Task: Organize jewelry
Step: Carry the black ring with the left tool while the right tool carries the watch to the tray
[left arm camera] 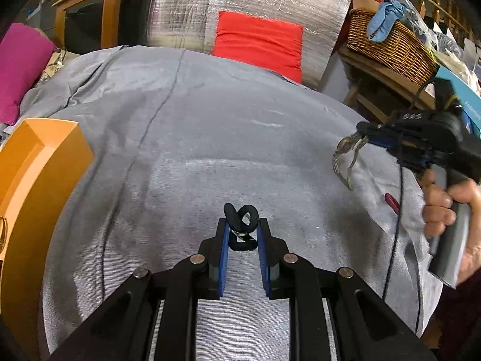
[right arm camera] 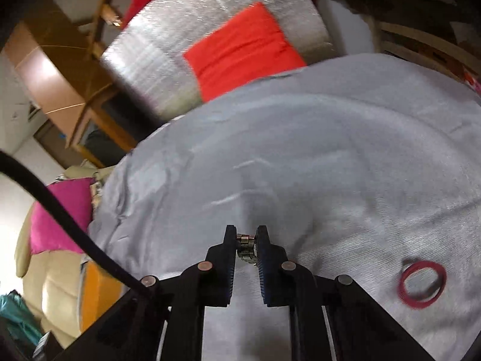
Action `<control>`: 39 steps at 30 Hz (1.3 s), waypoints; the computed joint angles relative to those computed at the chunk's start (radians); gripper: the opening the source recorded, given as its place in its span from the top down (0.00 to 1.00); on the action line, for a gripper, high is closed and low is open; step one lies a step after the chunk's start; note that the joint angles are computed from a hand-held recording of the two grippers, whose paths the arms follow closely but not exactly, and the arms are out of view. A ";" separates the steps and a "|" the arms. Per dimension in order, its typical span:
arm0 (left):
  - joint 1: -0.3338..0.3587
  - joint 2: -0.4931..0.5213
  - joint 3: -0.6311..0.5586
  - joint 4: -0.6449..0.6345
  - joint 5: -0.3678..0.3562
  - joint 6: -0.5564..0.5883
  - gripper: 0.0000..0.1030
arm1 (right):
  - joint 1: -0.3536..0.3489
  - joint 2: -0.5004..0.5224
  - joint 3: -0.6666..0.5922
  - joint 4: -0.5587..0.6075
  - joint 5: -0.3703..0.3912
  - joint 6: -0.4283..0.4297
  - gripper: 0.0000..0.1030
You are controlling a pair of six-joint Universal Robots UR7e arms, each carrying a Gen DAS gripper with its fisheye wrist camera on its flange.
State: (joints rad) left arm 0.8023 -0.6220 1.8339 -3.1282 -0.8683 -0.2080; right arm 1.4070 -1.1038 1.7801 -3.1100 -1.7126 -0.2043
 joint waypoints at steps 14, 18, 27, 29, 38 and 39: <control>-0.010 -0.020 0.031 -0.107 0.083 0.038 0.81 | 0.082 -0.038 0.078 0.016 0.148 -0.038 0.86; -0.018 -0.036 0.050 -0.169 0.115 0.069 0.81 | 0.110 -0.035 0.097 0.016 0.159 -0.054 0.86; -0.022 -0.093 0.083 -0.372 0.239 0.200 0.81 | 0.221 0.012 0.054 0.073 0.126 -0.049 0.86; -0.016 -0.110 0.086 -0.403 0.273 0.220 0.81 | 0.250 0.031 0.027 0.090 0.112 -0.045 0.86; 0.077 -0.234 0.102 -0.465 0.375 0.262 0.81 | 0.379 0.179 -0.136 0.175 0.098 -0.005 0.86; 0.095 -0.258 0.110 -0.438 0.369 0.240 0.81 | 0.391 0.202 -0.156 0.186 0.099 -0.002 0.86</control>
State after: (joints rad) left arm 0.8970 -0.8801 1.9442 -3.5660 -0.4988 0.0323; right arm 1.7980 -0.9021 1.6245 -2.9242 -1.6131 -0.2060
